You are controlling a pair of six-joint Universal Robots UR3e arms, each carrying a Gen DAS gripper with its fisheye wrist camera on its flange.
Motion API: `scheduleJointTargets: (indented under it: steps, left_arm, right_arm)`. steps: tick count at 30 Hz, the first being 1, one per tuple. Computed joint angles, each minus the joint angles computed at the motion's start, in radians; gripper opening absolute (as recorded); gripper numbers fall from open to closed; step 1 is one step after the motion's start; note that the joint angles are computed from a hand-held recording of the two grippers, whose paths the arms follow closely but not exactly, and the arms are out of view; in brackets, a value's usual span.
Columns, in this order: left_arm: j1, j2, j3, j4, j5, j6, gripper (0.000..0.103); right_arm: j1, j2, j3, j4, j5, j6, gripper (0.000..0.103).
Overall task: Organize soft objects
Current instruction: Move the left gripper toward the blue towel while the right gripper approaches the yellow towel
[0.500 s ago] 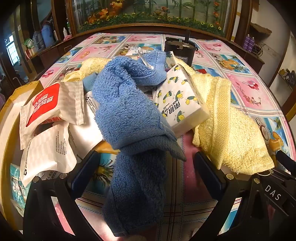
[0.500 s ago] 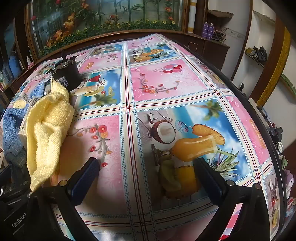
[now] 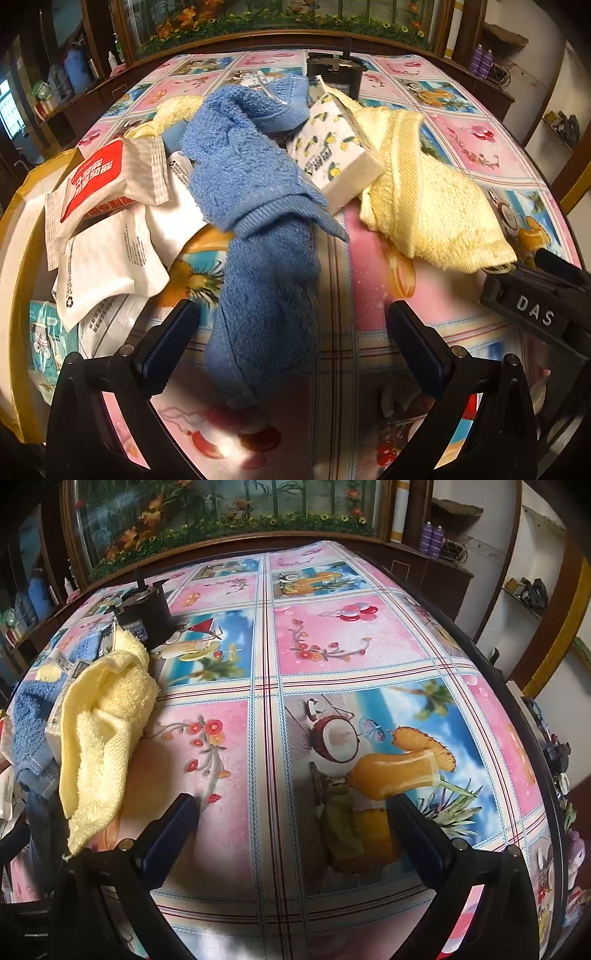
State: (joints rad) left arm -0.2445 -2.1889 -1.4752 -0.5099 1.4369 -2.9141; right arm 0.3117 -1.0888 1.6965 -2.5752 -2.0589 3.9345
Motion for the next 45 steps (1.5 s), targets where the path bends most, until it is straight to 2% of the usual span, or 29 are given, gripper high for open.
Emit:
scheduleJointTargets:
  steps: [4, 6, 10, 15, 18, 24, 45]
  left_arm:
    - [0.001, 0.050, -0.088, 0.033, -0.061, 0.100, 0.103]
    - [0.009, 0.079, -0.134, 0.089, -0.052, 0.080, 0.102]
    - [0.086, 0.211, -0.308, 0.255, -0.133, 0.060, 0.102]
    - [0.164, 0.345, -0.462, 0.439, -0.147, 0.029, 0.102]
    - [0.200, 0.389, -0.503, 0.498, -0.143, 0.020, 0.102]
    - [0.202, 0.400, -0.508, 0.504, -0.107, 0.021, 0.102]
    - [0.176, 0.417, -0.513, 0.471, -0.092, 0.063, 0.102]
  right_arm:
    - [0.004, -0.001, -0.002, -0.004, 0.001, -0.007, 0.103]
    - [0.003, -0.002, 0.003, -0.010, 0.004, -0.012, 0.103]
    - [0.004, -0.009, 0.015, -0.019, 0.010, -0.019, 0.103]
    - [0.011, -0.013, 0.022, -0.024, 0.006, -0.017, 0.103]
    - [0.015, -0.011, 0.022, -0.027, 0.003, -0.017, 0.103]
    - [0.018, -0.011, 0.024, -0.031, 0.000, -0.015, 0.103]
    - [0.019, -0.012, 0.027, -0.032, -0.001, -0.014, 0.103]
